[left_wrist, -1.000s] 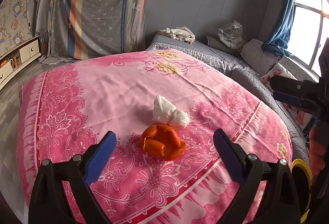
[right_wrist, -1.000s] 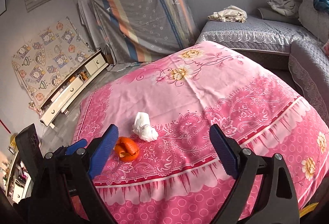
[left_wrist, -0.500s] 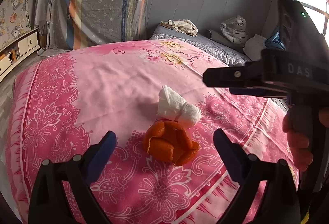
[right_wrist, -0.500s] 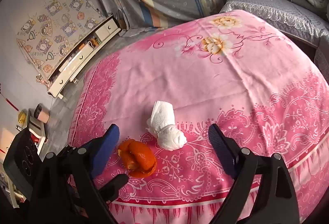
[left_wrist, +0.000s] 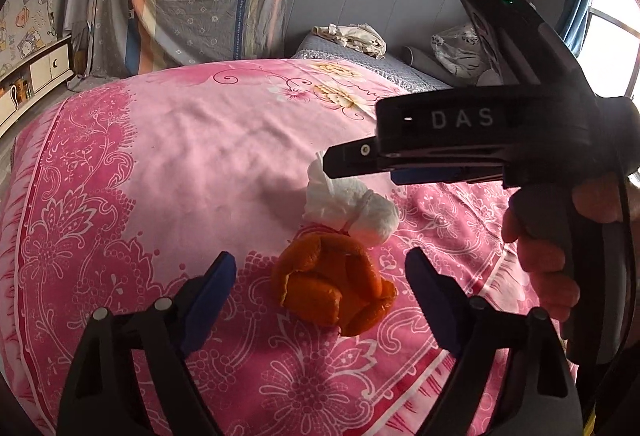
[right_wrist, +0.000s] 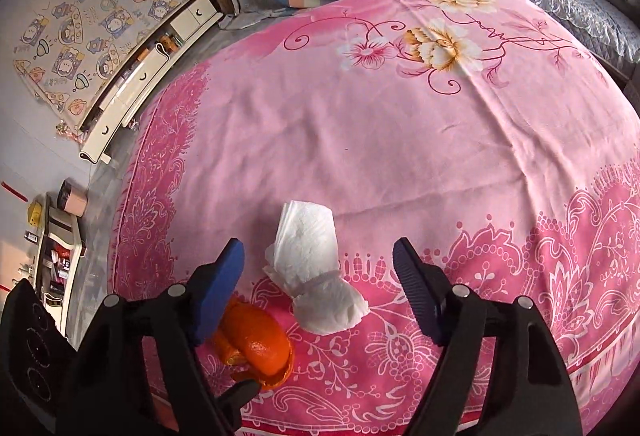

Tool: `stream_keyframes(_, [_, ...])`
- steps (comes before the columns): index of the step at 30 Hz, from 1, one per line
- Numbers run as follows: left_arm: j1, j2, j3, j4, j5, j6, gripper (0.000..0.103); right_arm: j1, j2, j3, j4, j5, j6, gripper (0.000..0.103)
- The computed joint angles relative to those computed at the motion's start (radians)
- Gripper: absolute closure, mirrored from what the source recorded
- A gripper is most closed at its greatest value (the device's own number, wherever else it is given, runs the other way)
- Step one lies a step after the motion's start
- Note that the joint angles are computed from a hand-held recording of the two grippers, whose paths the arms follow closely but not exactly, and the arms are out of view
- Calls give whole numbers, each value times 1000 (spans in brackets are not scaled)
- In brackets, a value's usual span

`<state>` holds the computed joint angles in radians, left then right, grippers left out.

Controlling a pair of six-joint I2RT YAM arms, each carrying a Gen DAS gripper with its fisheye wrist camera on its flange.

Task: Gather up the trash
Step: 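Close the left tool on the small orange while the right tool grasps the white tissue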

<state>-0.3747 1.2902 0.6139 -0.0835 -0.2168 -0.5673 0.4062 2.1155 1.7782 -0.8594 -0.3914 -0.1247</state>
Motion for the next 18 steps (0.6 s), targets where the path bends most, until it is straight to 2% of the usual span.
stream_keyframes(5, [23,37,15,-1,52,0,39,8,58,50,-28,21,-7,39])
stream_keyframes(8, [27,59,27,-4,75,4,52,4,89,81,-42,23,-5,48])
stream_keyframes(9, [26,67,33,-9,71,4,54,1,92,83,-41,22,-2,49])
stream_keyframes(13, [34,67,29,-6,72,-7,60,-5,94,86,-46,4,-7,72])
stream_keyframes(18, [28,62,28,-12,52,-2,66,-6,78,61,-28,1,-3,79])
